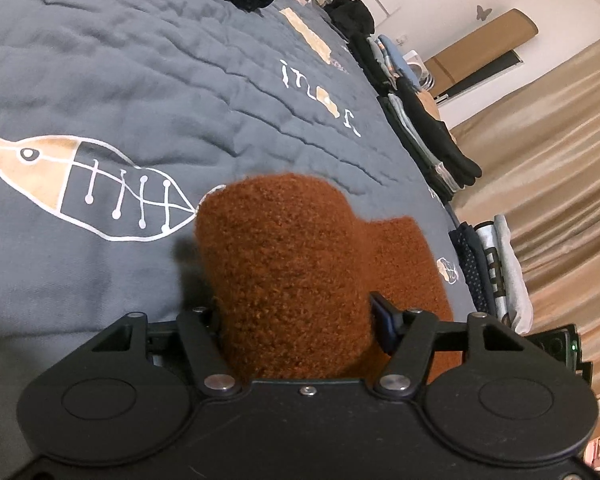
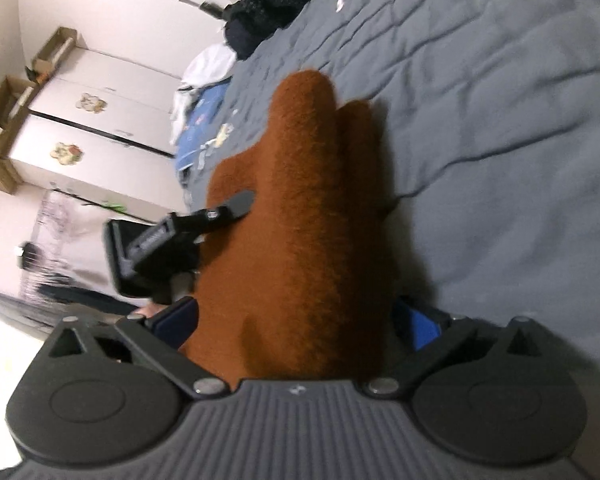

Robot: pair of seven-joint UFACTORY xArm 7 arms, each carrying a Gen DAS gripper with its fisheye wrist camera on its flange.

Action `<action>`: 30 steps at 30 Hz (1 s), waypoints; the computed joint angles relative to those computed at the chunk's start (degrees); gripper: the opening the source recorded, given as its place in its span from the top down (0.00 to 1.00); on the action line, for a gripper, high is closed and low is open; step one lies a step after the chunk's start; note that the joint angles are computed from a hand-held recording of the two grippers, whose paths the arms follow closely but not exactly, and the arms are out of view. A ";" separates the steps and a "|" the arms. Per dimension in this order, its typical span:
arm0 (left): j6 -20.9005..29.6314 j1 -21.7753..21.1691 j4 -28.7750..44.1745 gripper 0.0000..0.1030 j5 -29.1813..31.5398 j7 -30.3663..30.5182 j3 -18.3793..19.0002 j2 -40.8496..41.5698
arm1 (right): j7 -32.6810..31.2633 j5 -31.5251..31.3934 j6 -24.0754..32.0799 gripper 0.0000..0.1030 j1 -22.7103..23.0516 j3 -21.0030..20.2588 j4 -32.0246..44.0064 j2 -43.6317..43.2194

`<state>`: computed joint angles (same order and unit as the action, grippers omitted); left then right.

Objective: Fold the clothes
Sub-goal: 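Lift the folded sweater with both grippers and carry it toward the clothes stack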

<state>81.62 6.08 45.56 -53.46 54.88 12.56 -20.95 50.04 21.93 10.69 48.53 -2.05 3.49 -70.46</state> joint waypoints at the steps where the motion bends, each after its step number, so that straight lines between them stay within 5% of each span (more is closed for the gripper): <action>1: -0.05 0.01 -0.05 0.40 -0.03 0.08 0.00 0.02 | -1.74 0.50 -2.57 0.00 3.22 -2.52 0.44 2.01; 4: -0.19 0.06 -0.19 0.40 -0.16 0.33 0.00 0.10 | -4.86 -0.60 -3.76 0.00 5.85 -3.79 3.12 8.08; 7: -0.84 0.06 -0.76 0.40 -0.44 0.73 -0.10 -0.51 | -1.98 0.20 -5.33 0.06 3.50 -0.42 3.40 9.99; 8: -1.07 0.02 -0.95 0.40 -0.53 0.87 -0.11 -0.74 | -0.54 0.09 -4.67 0.13 2.09 1.04 3.83 10.39; 10: -1.37 -0.17 -1.19 0.52 -0.91 1.79 0.05 -1.56 | 1.32 -0.63 -1.87 0.57 -0.24 3.17 5.05 10.77; 17: -0.44 -0.43 -1.51 0.57 -3.34 2.18 1.90 -5.52 | 8.60 -1.77 -2.39 0.60 -4.02 9.75 5.84 9.80; 30: 6.52 -0.08 -8.39 0.57 -0.83 -4.89 8.76 -26.03 | 28.06 -9.51 20.90 0.60 -10.87 26.70 15.56 -3.96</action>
<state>88.13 6.00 37.17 -54.30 49.99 21.32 -46.97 78.10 12.42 31.59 37.66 24.64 19.04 -74.42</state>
